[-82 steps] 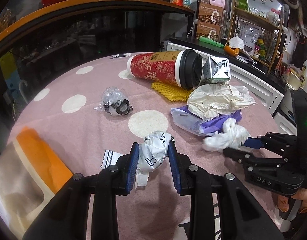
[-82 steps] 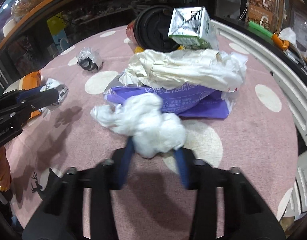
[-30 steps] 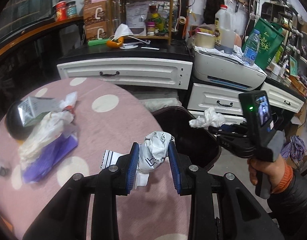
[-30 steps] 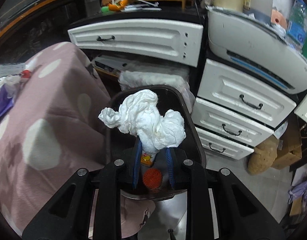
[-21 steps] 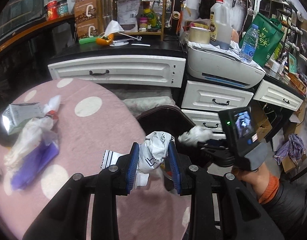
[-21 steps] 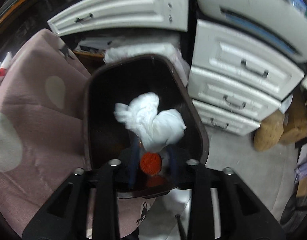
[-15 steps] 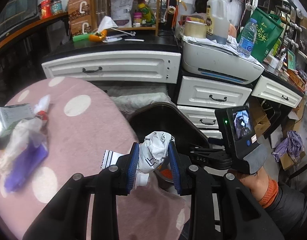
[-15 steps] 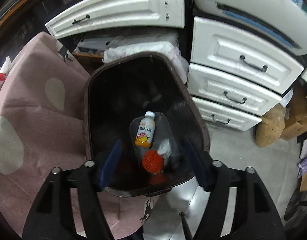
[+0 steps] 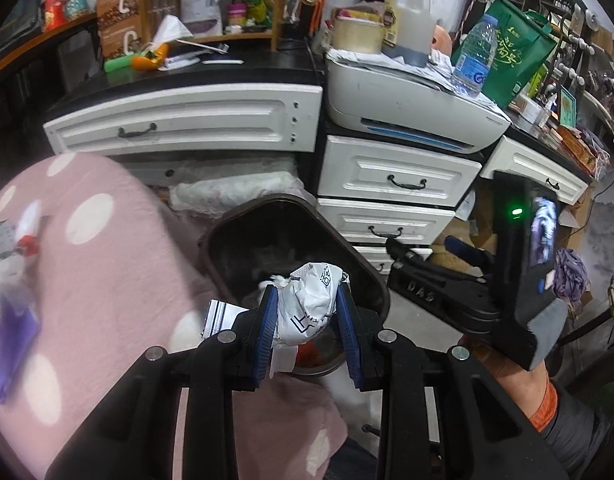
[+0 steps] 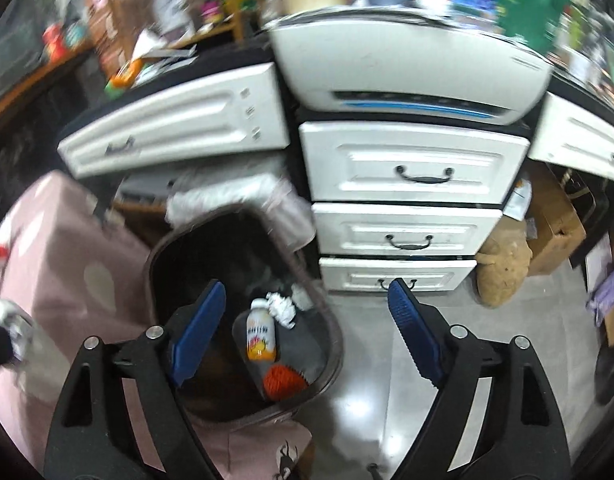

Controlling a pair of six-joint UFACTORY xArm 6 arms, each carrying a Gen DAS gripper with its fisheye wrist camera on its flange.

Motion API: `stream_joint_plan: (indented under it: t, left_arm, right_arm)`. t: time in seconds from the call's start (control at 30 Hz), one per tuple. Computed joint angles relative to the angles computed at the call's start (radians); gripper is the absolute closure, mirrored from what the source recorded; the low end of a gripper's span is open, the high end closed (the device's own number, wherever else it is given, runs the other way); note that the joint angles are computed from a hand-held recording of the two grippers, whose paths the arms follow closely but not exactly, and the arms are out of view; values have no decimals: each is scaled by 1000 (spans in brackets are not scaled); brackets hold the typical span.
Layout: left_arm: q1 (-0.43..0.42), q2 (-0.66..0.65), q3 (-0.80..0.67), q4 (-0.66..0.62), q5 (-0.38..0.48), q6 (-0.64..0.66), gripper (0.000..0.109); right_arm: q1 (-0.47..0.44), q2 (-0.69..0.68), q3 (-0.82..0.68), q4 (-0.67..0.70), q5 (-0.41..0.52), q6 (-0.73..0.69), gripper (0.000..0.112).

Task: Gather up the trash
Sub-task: 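Lower the white wrapper into the bin and open the left tool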

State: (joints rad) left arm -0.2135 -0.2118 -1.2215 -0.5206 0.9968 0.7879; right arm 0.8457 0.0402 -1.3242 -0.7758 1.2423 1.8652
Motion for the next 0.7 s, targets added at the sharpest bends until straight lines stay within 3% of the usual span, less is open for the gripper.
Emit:
stream_joint_plan:
  t: [0.17, 0.63, 0.7]
  left_arm:
    - [-46, 56, -28, 47, -3, -52, 78]
    - [-136, 160, -44, 129, -40, -105, 76]
    - [-142, 165, -38, 137, -55, -108, 57]
  right_arm:
    - [4, -43, 35, -8, 66, 70, 27]
    - [-7, -78, 91, 3, 90, 125, 27]
    - [-6, -83, 96, 3, 91, 132, 27]
